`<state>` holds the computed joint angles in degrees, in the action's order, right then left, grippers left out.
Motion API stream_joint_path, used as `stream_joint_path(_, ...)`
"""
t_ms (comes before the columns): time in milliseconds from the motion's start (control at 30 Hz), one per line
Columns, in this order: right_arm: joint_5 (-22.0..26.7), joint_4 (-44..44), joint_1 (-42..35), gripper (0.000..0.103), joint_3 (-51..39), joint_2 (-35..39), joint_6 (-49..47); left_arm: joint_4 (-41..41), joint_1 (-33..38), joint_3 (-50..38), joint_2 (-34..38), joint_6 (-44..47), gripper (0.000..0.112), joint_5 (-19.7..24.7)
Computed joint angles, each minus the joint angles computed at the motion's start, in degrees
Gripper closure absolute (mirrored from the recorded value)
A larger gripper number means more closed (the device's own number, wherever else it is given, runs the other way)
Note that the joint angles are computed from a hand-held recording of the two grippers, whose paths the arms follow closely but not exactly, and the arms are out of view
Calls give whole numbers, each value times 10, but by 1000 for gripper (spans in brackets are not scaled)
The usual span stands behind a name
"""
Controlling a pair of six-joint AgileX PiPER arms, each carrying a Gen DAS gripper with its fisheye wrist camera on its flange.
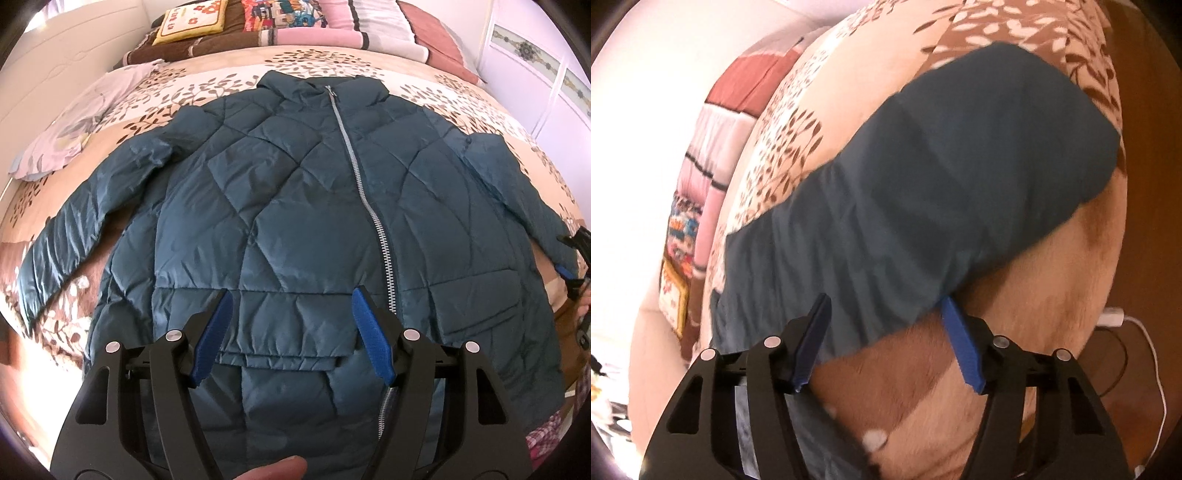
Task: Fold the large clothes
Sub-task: 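Grasp the jacket sleeve cuff with the right gripper and lift it, then lay the held sleeve across the jacket front and open the right gripper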
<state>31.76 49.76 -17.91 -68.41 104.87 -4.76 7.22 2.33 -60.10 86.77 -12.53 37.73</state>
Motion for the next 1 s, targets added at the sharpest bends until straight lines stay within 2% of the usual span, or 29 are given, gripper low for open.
stream_joint_path(33, -1, 7, -7, 43, -2, 6, 1, -1, -1, -1, 2, 1, 45, 0)
stream_joint_path(100, -13, 33, -12, 55, 0, 15, -8, -3, 0, 0, 3, 3, 45, 0)
stream_joint_path(133, -18, 35, -16, 67, 1, 15, -11, -8, 2, -1, 3, 7, 45, -1)
stream_joint_path(167, -22, 23, -15, 83, -4, 18, -3, -15, 4, 0, 2, 13, 45, -2)
stream_joint_path(267, -35, 6, -18, 94, -13, 7, -5, -35, 12, 4, -4, 30, 45, -12)
stream_joint_path(300, -45, -9, -15, 94, -14, -4, -5, -43, 15, 6, -5, 37, 45, -16)
stream_joint_path(400, -85, -138, 20, 95, -44, -51, 42, -65, 23, 7, -6, 55, 45, -24)
stream_joint_path(467, -93, -214, 51, 96, -81, -67, 64, -85, 31, 8, -5, 73, 45, -30)
stream_joint_path(600, -86, -260, 126, 97, -166, -87, 10, -139, 53, 11, -9, 123, 45, -45)
stream_joint_path(800, -6, -244, 267, 97, -379, 8, -86, -216, 96, 22, -22, 201, 45, -63)
stream_joint_path(1000, 134, -290, 404, 97, -624, 179, -71, -295, 160, 41, -33, 282, 45, -72)
